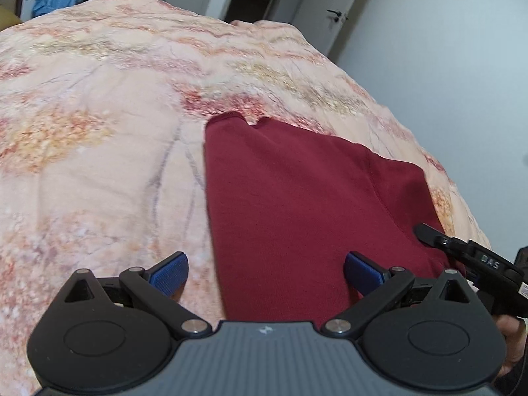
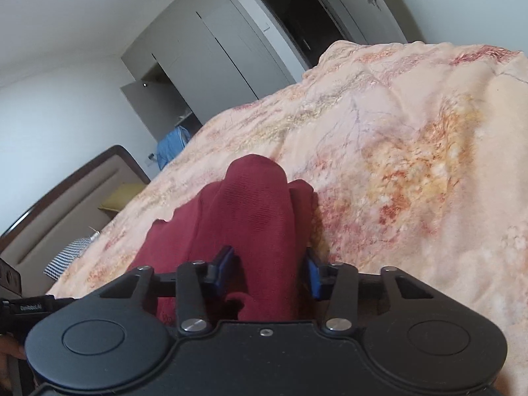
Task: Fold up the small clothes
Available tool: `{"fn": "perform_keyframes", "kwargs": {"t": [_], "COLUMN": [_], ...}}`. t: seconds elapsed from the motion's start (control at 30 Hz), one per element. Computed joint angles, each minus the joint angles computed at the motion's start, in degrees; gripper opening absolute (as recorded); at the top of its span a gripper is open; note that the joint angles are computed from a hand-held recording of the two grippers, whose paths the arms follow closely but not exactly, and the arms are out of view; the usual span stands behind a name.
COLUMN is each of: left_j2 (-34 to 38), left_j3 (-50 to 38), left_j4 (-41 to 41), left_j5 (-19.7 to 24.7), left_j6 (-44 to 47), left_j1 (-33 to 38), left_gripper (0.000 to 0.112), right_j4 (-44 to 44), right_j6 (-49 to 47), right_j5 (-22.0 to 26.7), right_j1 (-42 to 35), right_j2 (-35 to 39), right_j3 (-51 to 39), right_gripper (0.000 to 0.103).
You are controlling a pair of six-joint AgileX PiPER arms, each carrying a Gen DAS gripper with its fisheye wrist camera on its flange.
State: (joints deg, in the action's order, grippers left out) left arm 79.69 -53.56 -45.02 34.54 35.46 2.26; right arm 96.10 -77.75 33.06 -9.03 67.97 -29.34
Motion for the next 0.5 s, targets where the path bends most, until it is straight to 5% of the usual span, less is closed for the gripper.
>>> {"fn": "perform_keyframes", "kwargs": {"t": [0.5], "left_j2": [2.39], "left_j3": [-3.68], "left_j4": [-2.16], "left_j5": [6.53], "left_j6": [3.92], "left_j1": [1.10], "left_gripper": [0.090], "right_j4": [-11.98], "right_j6": [11.44], "right_j5": [-10.25], "right_j1": [8.57], "right_j2": [-5.08], "right_j3": [-2.50], "right_gripper": [0.031]}}
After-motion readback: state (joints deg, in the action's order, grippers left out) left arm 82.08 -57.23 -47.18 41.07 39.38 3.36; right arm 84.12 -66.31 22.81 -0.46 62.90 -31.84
